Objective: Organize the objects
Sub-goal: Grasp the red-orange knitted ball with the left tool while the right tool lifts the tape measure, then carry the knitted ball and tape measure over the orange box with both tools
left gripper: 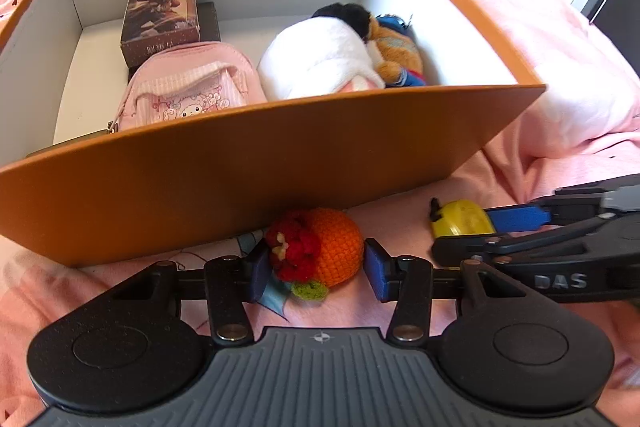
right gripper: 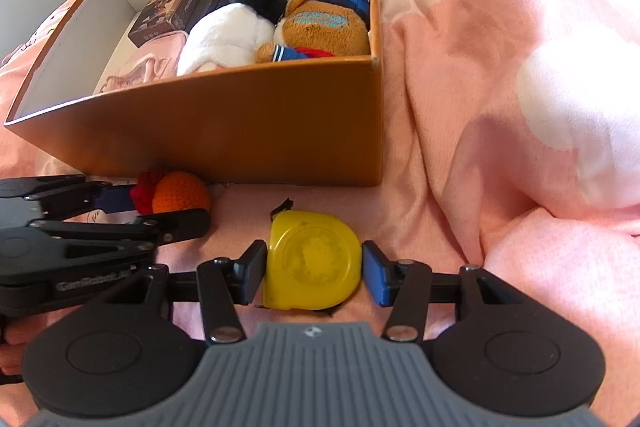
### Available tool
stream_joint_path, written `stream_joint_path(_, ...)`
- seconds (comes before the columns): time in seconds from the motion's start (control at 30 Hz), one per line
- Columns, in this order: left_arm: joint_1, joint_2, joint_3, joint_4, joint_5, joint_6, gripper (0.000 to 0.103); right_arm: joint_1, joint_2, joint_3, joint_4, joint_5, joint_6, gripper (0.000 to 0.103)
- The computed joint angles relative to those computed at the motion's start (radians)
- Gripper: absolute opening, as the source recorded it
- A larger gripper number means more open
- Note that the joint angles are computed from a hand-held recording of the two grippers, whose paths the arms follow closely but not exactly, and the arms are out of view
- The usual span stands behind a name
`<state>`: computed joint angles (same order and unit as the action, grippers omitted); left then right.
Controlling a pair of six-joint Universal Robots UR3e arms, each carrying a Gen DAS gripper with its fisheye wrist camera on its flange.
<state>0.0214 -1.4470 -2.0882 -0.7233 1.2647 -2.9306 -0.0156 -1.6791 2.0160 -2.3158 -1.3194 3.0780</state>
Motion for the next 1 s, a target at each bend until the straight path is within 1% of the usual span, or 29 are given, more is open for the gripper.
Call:
stream_joint_path(0.1,0.02,0.043,0.002,-0.037,-0.032,0.017,0.055,-0.012,0.01,-0.008,0.027,0.014,0.0,0.053)
stream_joint_path(0.23,0.023,0.09,0.01,-0.059,-0.056,0.012,0.055,-0.03,-0.005,0.006,0.031,0.03,0.003,0.052)
stream_joint_path(0.4,0.048,0.168,0.037,-0.149,-0.106,0.042,0.055,-0.024,-0.066,0.018,0.045,0.015,0.005,0.052)
stream_joint_path(0.5,0.069,0.205,0.064,-0.196,-0.141,0.057,0.055,-0.028,-0.127,0.003,0.087,0.028,-0.023,0.052)
stream_joint_path(0.53,0.077,0.216,0.074,-0.209,-0.156,0.061,0.055,-0.053,-0.179,0.013,0.12,0.05,-0.057,0.052)
stream_joint_path(0.63,0.103,0.246,0.112,-0.236,-0.199,0.081,0.055,-0.062,-0.209,-0.054,0.166,0.086,-0.097,0.052)
stream_joint_path(0.8,0.112,0.209,0.211,-0.218,-0.215,0.081,0.055,-0.067,-0.191,-0.192,0.192,0.138,-0.138,0.052)
stream_joint_path(0.9,0.087,0.151,0.259,-0.148,-0.18,0.084,0.055,-0.079,-0.157,-0.285,0.226,0.172,-0.145,0.052)
stream_joint_path(1.0,0.062,0.068,0.315,-0.093,-0.148,0.093,0.055,-0.058,-0.066,-0.397,0.209,0.157,-0.119,0.052)
